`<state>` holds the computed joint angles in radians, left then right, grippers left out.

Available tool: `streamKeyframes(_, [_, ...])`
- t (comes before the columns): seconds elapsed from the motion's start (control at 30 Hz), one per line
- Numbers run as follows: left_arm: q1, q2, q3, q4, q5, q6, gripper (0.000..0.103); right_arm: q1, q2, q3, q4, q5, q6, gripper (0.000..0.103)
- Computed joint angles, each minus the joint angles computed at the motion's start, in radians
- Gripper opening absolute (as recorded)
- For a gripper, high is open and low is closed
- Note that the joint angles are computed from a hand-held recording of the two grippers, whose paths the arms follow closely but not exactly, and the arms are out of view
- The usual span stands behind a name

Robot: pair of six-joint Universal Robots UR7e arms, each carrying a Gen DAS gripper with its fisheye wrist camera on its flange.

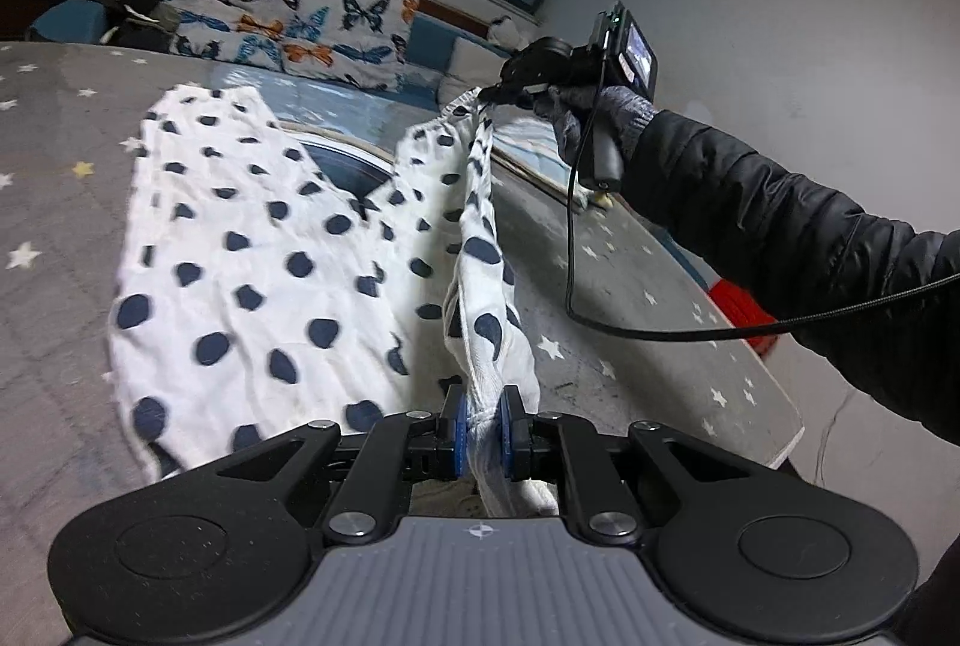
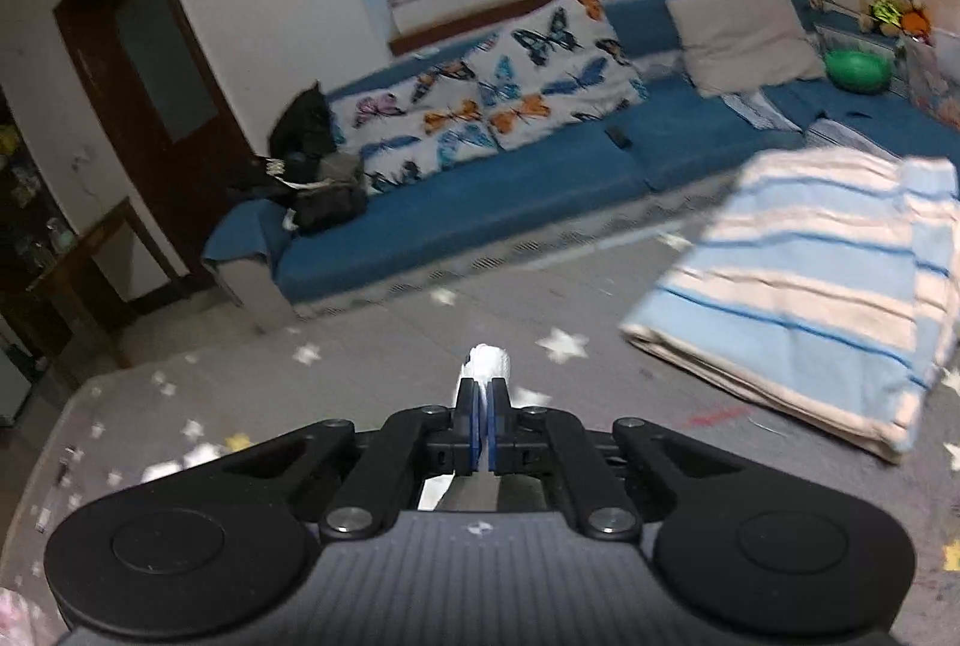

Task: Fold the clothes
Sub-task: 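Fold the held leg over the other leg with the left gripper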

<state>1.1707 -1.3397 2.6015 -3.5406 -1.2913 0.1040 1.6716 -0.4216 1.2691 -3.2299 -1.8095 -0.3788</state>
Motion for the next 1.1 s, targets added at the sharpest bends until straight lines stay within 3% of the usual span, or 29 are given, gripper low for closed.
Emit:
streamKeyframes(0.33, [0.001,-0.132,0.11,-0.096,0.037,-0.076,0.011,0.113,0.141,-0.145,0.059,-0.003,-0.003,0.002])
streamKeyframes(0.77, [0.026,-0.247,0.17,-0.082,0.087,-0.176,0.01,0.223,0.398,-0.431,0.224,-0.052,-0.02,0.002])
streamKeyframes(1.1, [0.026,-0.271,0.188,-0.052,0.131,-0.241,0.011,0.235,0.444,-0.492,0.35,0.033,-0.008,0.008])
